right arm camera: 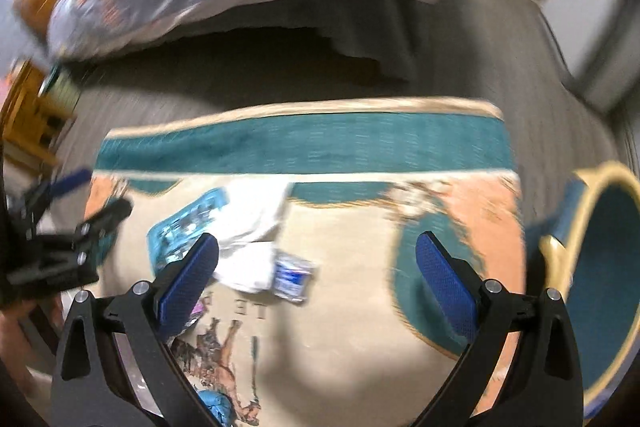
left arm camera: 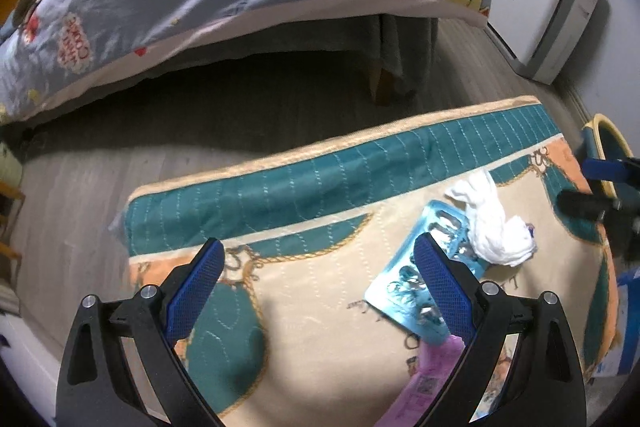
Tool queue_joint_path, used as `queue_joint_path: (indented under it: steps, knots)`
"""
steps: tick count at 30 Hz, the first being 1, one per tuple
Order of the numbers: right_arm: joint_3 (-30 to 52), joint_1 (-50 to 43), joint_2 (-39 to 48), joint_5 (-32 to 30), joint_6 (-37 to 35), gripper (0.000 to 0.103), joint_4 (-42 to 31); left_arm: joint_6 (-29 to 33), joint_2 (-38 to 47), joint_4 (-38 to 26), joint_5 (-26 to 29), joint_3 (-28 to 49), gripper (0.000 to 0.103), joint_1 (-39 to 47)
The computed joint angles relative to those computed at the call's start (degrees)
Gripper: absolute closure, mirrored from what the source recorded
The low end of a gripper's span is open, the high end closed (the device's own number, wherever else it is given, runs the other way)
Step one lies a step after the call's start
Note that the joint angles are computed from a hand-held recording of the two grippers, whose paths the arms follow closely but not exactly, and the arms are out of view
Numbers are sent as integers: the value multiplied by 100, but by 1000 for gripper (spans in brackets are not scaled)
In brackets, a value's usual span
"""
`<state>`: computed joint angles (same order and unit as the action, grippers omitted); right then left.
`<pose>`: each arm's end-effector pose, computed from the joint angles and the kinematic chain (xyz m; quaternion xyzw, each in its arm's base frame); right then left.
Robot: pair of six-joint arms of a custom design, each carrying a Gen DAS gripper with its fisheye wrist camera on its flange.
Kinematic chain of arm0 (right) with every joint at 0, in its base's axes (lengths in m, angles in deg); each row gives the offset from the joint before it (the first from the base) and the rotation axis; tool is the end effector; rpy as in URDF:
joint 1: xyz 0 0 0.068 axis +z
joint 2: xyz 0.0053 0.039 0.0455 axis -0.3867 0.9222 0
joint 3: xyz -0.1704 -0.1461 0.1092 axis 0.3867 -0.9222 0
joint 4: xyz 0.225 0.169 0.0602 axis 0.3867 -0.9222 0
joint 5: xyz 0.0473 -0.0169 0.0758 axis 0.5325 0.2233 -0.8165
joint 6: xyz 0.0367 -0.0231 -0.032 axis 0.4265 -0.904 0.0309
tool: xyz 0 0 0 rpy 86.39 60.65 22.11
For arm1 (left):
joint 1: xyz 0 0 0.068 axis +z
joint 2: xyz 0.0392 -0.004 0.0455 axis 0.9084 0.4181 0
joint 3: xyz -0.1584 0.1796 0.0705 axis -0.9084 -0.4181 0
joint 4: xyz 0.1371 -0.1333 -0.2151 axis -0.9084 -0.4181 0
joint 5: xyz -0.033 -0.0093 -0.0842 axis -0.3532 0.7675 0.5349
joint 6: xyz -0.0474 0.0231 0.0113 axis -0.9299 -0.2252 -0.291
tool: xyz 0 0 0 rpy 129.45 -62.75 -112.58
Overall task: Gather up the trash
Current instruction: 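Move both tools back over the cushion toward the blister pack and tissue, then grasp the blue pill blister with the left tool while the right grasps a white tissue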
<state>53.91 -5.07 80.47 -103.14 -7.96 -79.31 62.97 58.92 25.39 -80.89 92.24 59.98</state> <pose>0.3773 0.1307 0.1721 -0.2883 0.9326 0.1444 0.1621 0.2771 -0.0188 0.1670 -0.1014 0.9640 0.0528 0.2399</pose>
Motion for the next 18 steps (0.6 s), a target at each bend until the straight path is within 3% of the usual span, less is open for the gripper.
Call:
queue_joint_path:
  steps: [7,9,10,12,13,17,18]
  knots:
    - [-257,649,42,169,-331,10,163,186,-215,-76,-48,-155,8,122]
    - [-200,778,171,251,-383,28,70,199,-292,-93,11,-209,8,185]
    - [-166,838,238,335,-393,33,27,196,-308,-101,33,-220,8,210]
    - [-66,851,389,452,-523,57,-116,176,-307,-94,76,-227,8,231]
    - [-26,841,421,467,-562,64,-184,145,-286,-88,106,-213,8,224]
    - [228,428,402,12,-370,83,-449,139,-100,3,191,-115,8,13]
    - [266,348,388,-41,-295,84,-462,165,-9,31,184,-79,8,-98]
